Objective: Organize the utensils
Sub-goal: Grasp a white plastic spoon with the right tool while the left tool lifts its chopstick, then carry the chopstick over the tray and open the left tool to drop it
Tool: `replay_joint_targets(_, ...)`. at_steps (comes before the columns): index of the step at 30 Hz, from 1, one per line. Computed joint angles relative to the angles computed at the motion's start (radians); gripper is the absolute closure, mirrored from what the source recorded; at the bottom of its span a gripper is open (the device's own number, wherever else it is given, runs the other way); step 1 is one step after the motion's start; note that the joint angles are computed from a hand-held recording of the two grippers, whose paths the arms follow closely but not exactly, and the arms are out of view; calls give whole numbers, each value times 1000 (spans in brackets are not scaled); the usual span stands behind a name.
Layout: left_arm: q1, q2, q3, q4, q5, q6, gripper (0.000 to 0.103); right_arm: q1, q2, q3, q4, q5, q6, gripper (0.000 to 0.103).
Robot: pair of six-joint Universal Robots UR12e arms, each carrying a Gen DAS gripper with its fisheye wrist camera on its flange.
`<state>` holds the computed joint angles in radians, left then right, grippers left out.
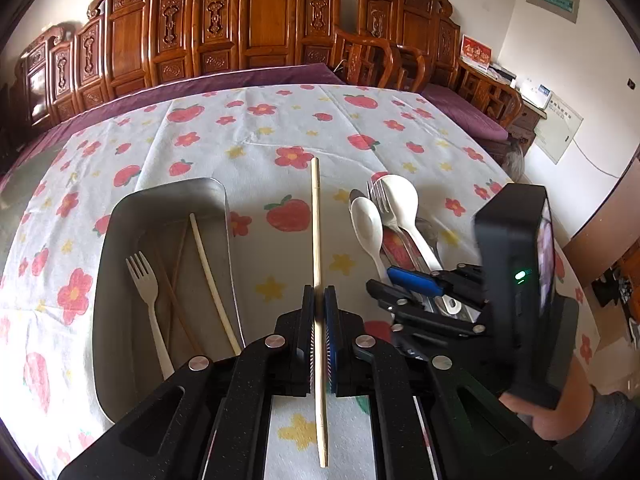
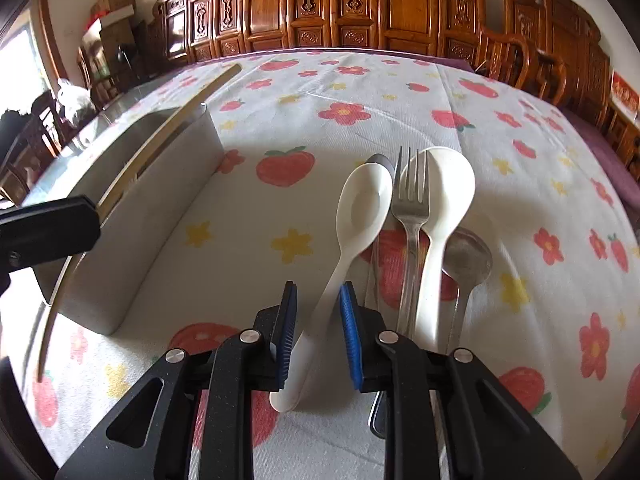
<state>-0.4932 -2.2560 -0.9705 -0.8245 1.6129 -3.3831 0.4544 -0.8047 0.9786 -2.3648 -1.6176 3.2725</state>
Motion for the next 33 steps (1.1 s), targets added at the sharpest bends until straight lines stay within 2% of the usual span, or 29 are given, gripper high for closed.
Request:
replay_joint_targets(2,0,4,-5,4,-1,3,99,6,4,-7,7,-32,-24,81)
replay_joint_targets(5,0,11,-15,13,1,2,99,8,2,-5,15,-54,-29,92)
replay_joint_targets(11,-3,31,-38,27,13,2,99,1,-20,23,16,-29,-3,92)
replay_joint_targets(23,-7,87,-89,72,45,17,99,13,-104,119,-76,3,-6,92)
replay_joint_targets(33,19,83,-66,67,52,41,99,36,-112,109,-96,39,-20,92)
